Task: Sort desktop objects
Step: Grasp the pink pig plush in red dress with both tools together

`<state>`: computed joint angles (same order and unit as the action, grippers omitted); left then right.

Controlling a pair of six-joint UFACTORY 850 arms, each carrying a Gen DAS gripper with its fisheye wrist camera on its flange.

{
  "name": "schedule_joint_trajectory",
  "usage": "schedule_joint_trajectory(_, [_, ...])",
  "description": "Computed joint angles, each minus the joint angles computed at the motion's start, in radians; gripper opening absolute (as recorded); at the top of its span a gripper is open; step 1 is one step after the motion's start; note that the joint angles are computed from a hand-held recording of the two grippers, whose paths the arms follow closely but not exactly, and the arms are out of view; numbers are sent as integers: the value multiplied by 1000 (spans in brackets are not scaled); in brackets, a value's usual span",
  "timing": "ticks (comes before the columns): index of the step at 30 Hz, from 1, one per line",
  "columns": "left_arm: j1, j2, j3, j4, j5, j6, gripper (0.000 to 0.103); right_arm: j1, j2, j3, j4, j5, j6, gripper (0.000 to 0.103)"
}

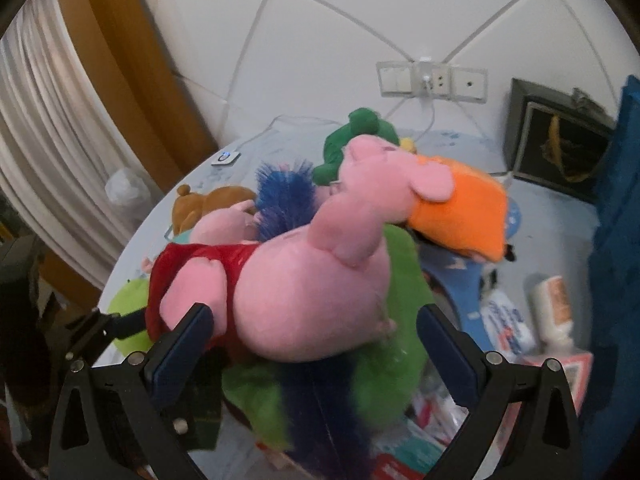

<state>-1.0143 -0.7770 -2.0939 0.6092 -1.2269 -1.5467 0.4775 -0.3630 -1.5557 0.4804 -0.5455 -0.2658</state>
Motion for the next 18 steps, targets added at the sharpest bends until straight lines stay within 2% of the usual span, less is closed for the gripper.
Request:
schedule_joint_trajectory(4, [13, 21, 49, 2, 53, 4, 77, 2, -66, -58, 42, -37, -41, 103])
schedule_joint_trajectory(5, [14, 26, 62, 11, 64, 8, 74, 4, -74, -63, 47, -37, -45, 100])
schedule_joint_trajectory(6, [14, 27, 68, 21, 67, 9, 72, 6, -76, -62, 57, -33, -56, 88])
schedule_joint_trajectory(9, [10, 46, 96, 43, 86, -9, 70, 12, -66, -49, 72, 0, -70, 80])
schedule_joint_trajectory(12, [1, 50, 87, 64, 75, -14, 70, 11, -41, -25, 96, 25, -92, 74])
schedule_joint_trajectory(13, [-4, 50, 80, 77, 68, -15, 70, 10, -33, -19, 107, 32, -100, 69])
schedule_joint_trajectory(18, [-34, 27, 6, 138, 26, 15, 70, -2, 41, 44, 153, 79, -138, 68])
